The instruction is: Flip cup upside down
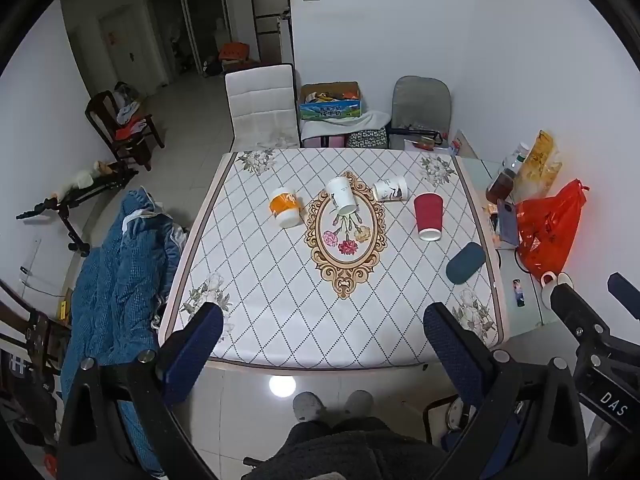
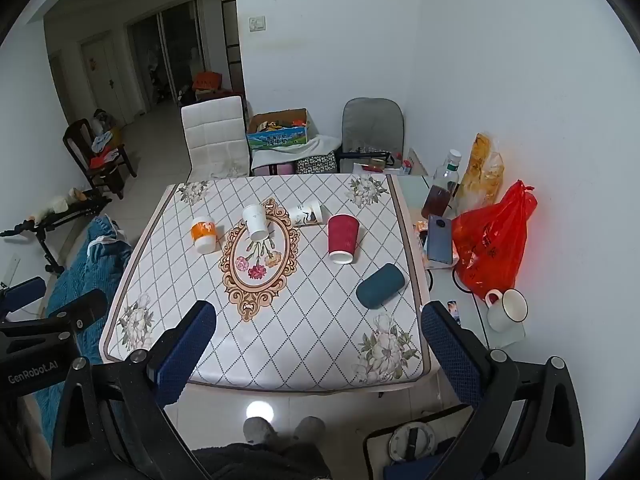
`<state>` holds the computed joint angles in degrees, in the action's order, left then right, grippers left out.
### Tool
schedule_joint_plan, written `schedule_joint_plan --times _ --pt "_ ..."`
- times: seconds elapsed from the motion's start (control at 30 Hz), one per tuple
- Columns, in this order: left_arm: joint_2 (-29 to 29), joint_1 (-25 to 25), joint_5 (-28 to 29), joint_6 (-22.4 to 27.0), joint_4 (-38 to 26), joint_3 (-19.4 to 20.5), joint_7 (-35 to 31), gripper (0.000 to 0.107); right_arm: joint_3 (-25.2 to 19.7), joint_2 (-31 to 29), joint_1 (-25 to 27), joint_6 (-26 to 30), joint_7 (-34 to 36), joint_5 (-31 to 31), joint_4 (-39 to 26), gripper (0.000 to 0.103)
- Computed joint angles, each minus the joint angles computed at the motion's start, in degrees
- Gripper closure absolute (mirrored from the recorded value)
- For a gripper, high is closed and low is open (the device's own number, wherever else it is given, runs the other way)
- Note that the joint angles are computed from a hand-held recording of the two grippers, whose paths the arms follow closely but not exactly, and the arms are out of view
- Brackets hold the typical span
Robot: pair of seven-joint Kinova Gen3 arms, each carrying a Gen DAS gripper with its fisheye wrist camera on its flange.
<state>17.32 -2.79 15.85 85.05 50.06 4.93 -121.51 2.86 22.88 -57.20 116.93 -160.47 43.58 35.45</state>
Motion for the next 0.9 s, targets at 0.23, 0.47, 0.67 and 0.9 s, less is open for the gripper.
schedule_joint_plan --times 0.23,0.47,0.67,0.9 --pt "-0.2 -0.4 0.4 -0.6 0.4 -0.1 -0.4 0.005 0.0 0.1 -0.1 -0.3 0.0 0.0 -0.4 0.000" --pt "-0.6 0.7 -0.3 -1.9 1.8 0.0 0.2 0.005 0.3 0.3 0.0 -0.1 0.1 -0.3 -1.0 0.000" --pt "-0.6 0.2 0.1 -1.5 1.4 0.0 0.0 0.005 0.6 0.5 0.2 0.0 1.0 -0.1 -1.9 0.000" --pt "1.7 0.3 -0.3 2.0 -5.7 0.6 1.6 0.005 0.4 -0.5 0.9 -0.8 0.8 -0.5 -0.9 0.000"
